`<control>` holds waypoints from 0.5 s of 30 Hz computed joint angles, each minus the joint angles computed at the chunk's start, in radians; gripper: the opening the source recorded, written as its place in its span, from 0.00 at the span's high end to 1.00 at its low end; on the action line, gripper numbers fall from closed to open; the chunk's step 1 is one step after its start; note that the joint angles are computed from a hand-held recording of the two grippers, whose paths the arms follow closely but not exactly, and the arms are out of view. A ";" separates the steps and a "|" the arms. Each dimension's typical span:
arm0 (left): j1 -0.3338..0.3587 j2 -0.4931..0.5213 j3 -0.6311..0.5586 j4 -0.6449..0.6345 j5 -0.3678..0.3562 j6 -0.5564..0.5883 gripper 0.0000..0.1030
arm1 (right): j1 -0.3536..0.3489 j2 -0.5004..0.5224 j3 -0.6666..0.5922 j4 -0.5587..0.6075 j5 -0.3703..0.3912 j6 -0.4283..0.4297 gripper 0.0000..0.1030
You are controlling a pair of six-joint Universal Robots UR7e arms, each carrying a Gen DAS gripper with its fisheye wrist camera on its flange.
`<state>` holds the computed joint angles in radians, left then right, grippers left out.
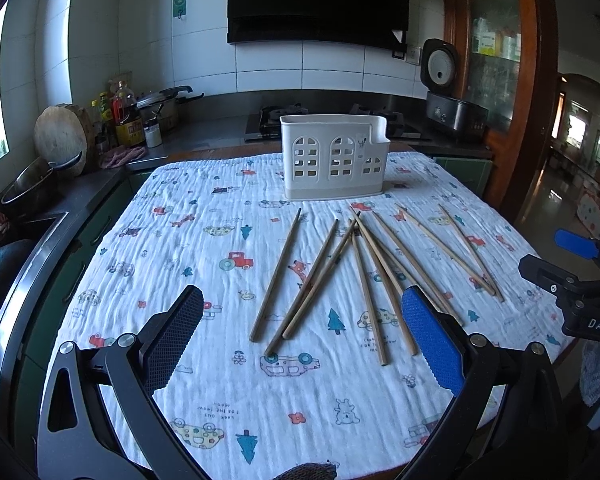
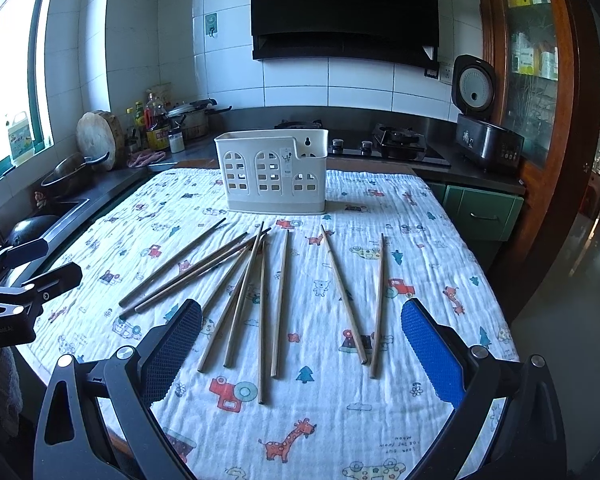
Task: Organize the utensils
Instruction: 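Lower the left tool onto one wooden chopstick while the right tool lowers onto another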
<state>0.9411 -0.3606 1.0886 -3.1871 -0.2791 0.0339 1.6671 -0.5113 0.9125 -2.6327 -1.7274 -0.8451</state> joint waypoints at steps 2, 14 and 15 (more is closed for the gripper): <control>0.003 -0.004 0.000 0.020 -0.001 -0.015 0.05 | 0.000 0.012 -0.019 0.008 -0.005 -0.003 0.06; 0.037 -0.029 0.002 0.156 -0.036 -0.116 0.05 | -0.005 0.093 -0.164 0.078 -0.048 -0.013 0.07; 0.041 -0.032 0.004 0.169 -0.039 -0.126 0.05 | -0.006 0.100 -0.177 0.085 -0.052 -0.016 0.07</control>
